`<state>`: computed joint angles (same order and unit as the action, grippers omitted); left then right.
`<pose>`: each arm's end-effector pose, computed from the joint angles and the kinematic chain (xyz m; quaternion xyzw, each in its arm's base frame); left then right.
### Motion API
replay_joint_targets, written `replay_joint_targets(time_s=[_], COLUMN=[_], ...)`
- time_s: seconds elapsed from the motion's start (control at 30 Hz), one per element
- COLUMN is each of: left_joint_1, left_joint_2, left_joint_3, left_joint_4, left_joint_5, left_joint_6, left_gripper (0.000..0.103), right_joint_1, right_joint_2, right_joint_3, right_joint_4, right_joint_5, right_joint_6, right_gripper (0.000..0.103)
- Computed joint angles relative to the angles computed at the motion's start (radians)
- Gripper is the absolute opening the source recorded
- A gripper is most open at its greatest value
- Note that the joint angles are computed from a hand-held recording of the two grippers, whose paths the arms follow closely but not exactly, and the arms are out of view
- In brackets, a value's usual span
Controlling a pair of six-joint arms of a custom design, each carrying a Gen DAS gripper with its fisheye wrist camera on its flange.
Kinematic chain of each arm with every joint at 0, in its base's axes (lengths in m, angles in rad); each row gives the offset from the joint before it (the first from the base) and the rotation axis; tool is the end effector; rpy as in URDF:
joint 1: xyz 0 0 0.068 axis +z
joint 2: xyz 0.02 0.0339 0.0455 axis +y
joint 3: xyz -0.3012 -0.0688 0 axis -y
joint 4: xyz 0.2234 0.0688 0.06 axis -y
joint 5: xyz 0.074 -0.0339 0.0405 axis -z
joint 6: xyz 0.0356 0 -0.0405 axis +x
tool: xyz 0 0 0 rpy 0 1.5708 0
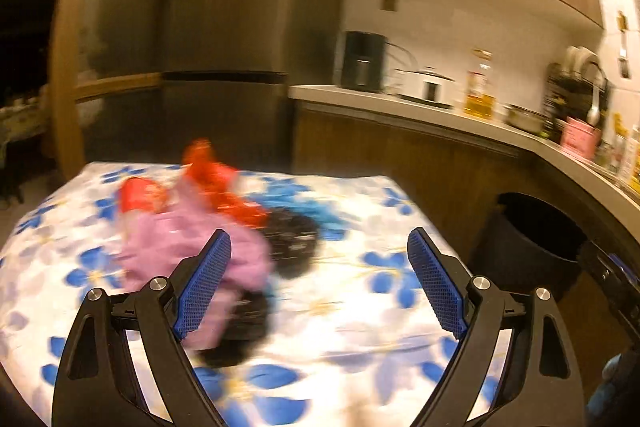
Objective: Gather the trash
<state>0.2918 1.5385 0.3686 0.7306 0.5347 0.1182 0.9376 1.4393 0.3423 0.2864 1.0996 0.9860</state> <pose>0.2422 0.0538 0.1878 0.0705 0.8234 -0.1131 0.5516 0.1427 0.1408 0.1753 0.2130 0.7869 -0.0181 0.5789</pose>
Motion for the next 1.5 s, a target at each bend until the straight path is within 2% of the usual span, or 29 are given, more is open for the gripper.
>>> replay_joint_targets(time_s=[0.2, 0.33, 0.57, 0.8, 0.9, 0.97, 1.07, 1.17, 1.37, 1.5], left_joint_1=[0.196, 0.29, 0.381, 0.412, 0.417, 0.414, 0.408, 0.393, 0.337, 0.271], left_joint_2=[0.068, 0.122, 0.198, 0.244, 0.257, 0.265, 0.273, 0.28, 0.276, 0.286], left_joint_3=[0.061, 0.109, 0.162, 0.217, 0.236, 0.246, 0.255, 0.26, 0.267, 0.289], left_joint_4=[-0.029, -0.056, -0.062, -0.092, -0.114, -0.117, -0.13, -0.144, -0.169, -0.207], left_joint_5=[0.079, 0.111, 0.124, 0.129, 0.14, 0.141, 0.148, 0.146, 0.139, 0.111], left_joint_6=[0.041, 0.067, 0.088, 0.096, 0.103, 0.107, 0.116, 0.125, 0.121, 0.132], left_gripper=[0.086, 0.086, 0.086, 0.086, 0.086, 0.086, 0.086, 0.086, 0.082, 0.069], right_joint_1=[0.025, 0.015, 0.008, -0.017, -0.032, -0.044, -0.051, -0.032, -0.016, -0.019], right_joint_2=[0.229, 0.358, 0.499, 0.599, 0.631, 0.651, 0.667, 0.66, 0.583, 0.526], right_joint_3=[0.113, 0.22, 0.387, 0.531, 0.574, 0.595, 0.601, 0.586, 0.476, 0.393], right_joint_4=[0.281, 0.378, 0.428, 0.378, 0.357, 0.339, 0.338, 0.358, 0.439, 0.459], right_joint_5=[-0.119, -0.225, -0.323, -0.4, -0.441, -0.48, -0.518, -0.477, -0.402, -0.374], right_joint_6=[-0.201, -0.305, -0.404, -0.429, -0.42, -0.413, -0.409, -0.431, -0.42, -0.381], right_gripper=[0.083, 0.083, 0.079, 0.072, 0.061, 0.04, 0.021, 0.015, 0.014, 0.014])
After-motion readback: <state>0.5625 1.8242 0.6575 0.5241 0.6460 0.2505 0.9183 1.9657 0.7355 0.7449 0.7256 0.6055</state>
